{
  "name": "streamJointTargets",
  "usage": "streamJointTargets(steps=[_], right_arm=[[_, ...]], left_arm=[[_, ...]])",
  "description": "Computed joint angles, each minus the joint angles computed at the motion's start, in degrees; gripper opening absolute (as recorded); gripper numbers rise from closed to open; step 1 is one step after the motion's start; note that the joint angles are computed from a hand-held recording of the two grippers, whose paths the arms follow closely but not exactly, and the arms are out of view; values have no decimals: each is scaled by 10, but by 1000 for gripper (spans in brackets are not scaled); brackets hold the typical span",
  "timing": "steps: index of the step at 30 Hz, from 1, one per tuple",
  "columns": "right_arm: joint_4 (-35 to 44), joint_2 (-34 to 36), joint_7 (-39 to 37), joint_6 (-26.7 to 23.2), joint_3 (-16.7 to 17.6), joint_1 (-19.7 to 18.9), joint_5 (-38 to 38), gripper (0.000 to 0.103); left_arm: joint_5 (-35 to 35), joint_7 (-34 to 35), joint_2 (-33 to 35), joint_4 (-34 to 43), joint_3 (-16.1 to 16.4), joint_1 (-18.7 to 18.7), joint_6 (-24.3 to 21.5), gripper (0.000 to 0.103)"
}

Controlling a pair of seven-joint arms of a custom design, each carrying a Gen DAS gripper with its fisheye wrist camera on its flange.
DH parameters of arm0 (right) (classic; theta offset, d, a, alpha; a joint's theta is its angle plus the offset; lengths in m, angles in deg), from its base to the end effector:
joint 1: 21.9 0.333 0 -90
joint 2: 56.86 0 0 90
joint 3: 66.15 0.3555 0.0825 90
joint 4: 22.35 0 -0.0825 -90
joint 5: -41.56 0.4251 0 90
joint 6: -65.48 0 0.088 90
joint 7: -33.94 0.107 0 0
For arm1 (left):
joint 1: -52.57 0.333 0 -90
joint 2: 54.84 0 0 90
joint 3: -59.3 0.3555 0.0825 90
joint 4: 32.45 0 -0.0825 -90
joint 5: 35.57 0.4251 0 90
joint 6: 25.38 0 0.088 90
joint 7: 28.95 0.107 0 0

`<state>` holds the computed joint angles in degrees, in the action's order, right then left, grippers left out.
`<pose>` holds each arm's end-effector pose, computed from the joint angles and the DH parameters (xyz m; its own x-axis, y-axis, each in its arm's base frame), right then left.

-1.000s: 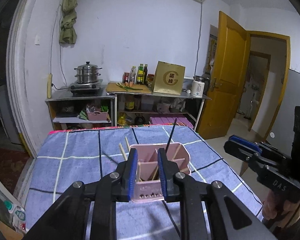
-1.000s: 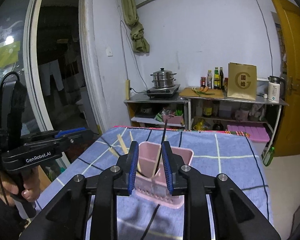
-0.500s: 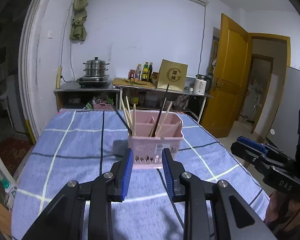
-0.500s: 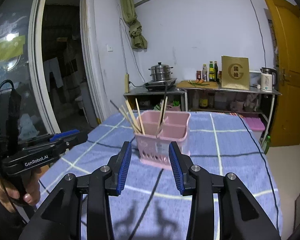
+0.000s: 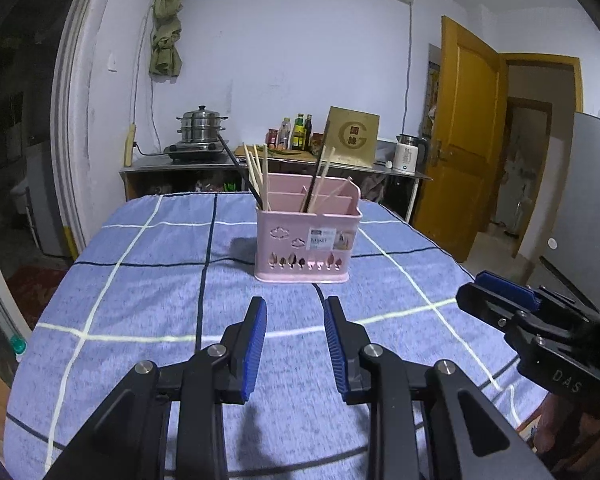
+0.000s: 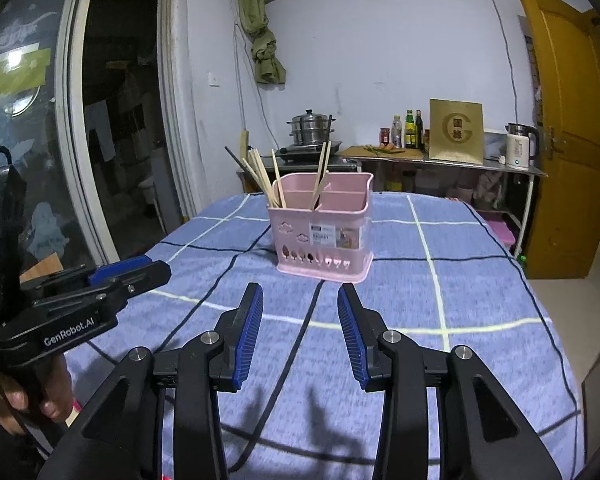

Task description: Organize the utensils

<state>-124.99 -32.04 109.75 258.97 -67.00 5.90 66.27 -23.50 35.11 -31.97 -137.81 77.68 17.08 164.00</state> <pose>0.6790 0.2954 0.4572 0.3032 -0.9467 -0.1089 -0.4349 -0.0357 -0.8998 0.6818 -0.2679 0.4637 -0.2335 -0.9662 0.1090 -0.4820 0.0177 -0.8760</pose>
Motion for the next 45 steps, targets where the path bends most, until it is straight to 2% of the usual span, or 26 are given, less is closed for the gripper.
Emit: streamJointTargets(steps=[6,8,11,15,22,30,38,45], right_arm=[[-11,-3,-11,7,-33,36,23,40],[-16,-4,-15,12,-31,36,28,40],[-17,-3,-25,11,-46,52,43,40],[-16,-2,-28,7,-38,46,45,40],[-17,-2,-31,6,-42,50,51,40],[-18,-3,-35,6,-44,52,53,40],[-20,-4,-33,6,-40,47,52,40],[-20,-4,-30,5,-32,40,47,40]], left_arm=[[-10,13,-6,-22,13,-20,10,29],[-16,18,-9,-28,-1,-9,13,29],[-28,28,-10,-31,-3,-11,15,29],[-46,39,-5,-31,17,-32,14,29],[-56,49,-5,-31,13,-30,12,29],[-73,62,-4,-34,23,-43,17,29],[-84,71,-4,-33,19,-41,17,29],[-93,76,-6,-38,27,-51,17,29]])
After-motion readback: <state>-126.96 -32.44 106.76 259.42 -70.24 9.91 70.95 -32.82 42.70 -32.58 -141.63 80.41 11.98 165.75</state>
